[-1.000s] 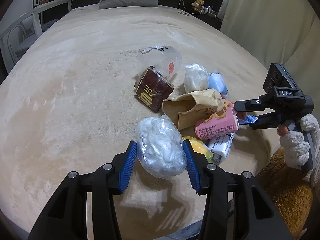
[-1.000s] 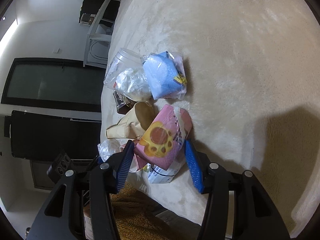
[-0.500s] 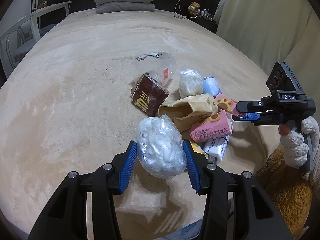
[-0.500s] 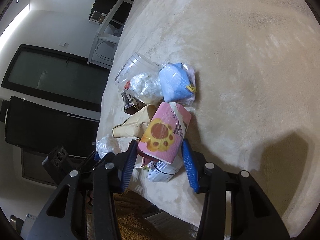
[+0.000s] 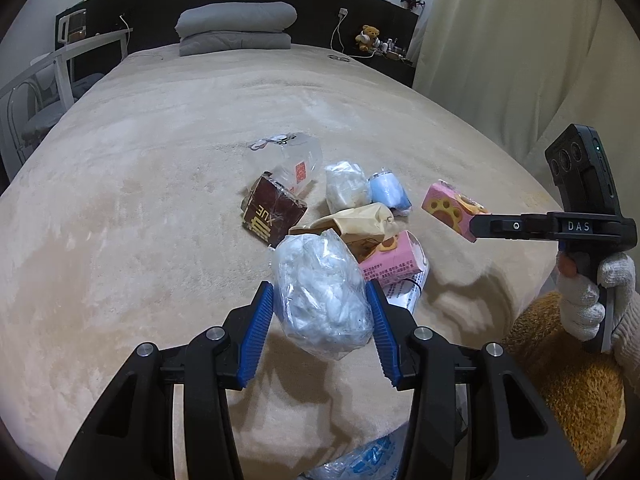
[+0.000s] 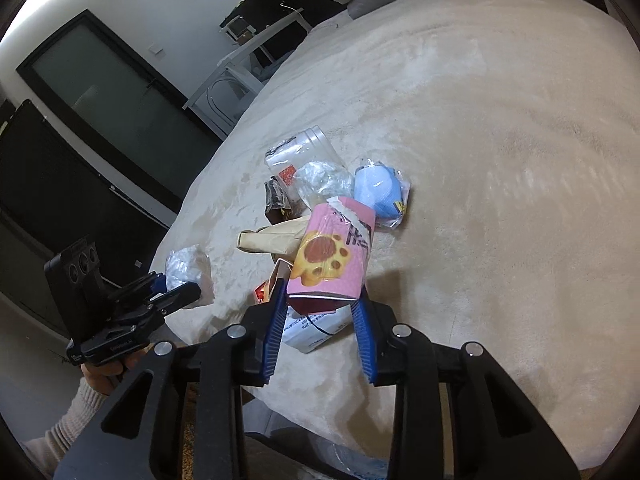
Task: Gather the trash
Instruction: 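Lift the white bag bundle with the left tool while the right tool lifts the pink cup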
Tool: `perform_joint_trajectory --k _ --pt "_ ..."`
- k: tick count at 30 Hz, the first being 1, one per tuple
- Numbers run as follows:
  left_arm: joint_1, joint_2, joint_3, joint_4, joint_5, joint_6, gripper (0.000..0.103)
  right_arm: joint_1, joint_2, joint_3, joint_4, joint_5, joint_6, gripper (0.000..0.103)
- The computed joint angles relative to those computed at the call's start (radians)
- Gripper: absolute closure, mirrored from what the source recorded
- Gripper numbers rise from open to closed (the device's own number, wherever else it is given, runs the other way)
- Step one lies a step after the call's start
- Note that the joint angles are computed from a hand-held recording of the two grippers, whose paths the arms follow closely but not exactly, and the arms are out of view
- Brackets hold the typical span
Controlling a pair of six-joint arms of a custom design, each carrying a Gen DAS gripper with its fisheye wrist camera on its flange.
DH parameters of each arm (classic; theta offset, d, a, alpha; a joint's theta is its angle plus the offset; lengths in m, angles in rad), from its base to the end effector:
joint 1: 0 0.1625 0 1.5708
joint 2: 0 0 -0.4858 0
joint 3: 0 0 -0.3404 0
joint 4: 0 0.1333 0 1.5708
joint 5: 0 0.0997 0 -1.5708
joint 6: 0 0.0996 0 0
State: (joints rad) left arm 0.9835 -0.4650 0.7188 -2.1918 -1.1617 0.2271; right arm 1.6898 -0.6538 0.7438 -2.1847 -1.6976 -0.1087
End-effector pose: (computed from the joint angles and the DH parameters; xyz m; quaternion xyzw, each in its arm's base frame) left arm -0.3490 -0.8363 0.2454 0.3472 0.8987 -0.2116 0.1645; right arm 0.2220 -0.8400 0.3917 0.0932 -0.9596 0.2588 0.0599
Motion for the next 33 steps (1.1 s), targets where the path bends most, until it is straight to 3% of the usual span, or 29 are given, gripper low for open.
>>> perform_joint_trajectory --k 10,19,33 --pt "-0.020 -0.087 0.222 -0.148 -0.043 0.000 0.057 0.028 -0.091 0.225 -0.201 -0.033 -0.094 0.072" --pt "-0.042 -0.147 0.396 -0.244 -0.078 0.000 0.057 0.040 -0.188 0.438 -0.321 -0.018 -0.117 0.073" --pt "-0.070 -0.218 0.595 -0.328 -0.112 -0.029 0.057 0.059 -0.283 0.668 -0.394 -0.013 -0.114 0.078"
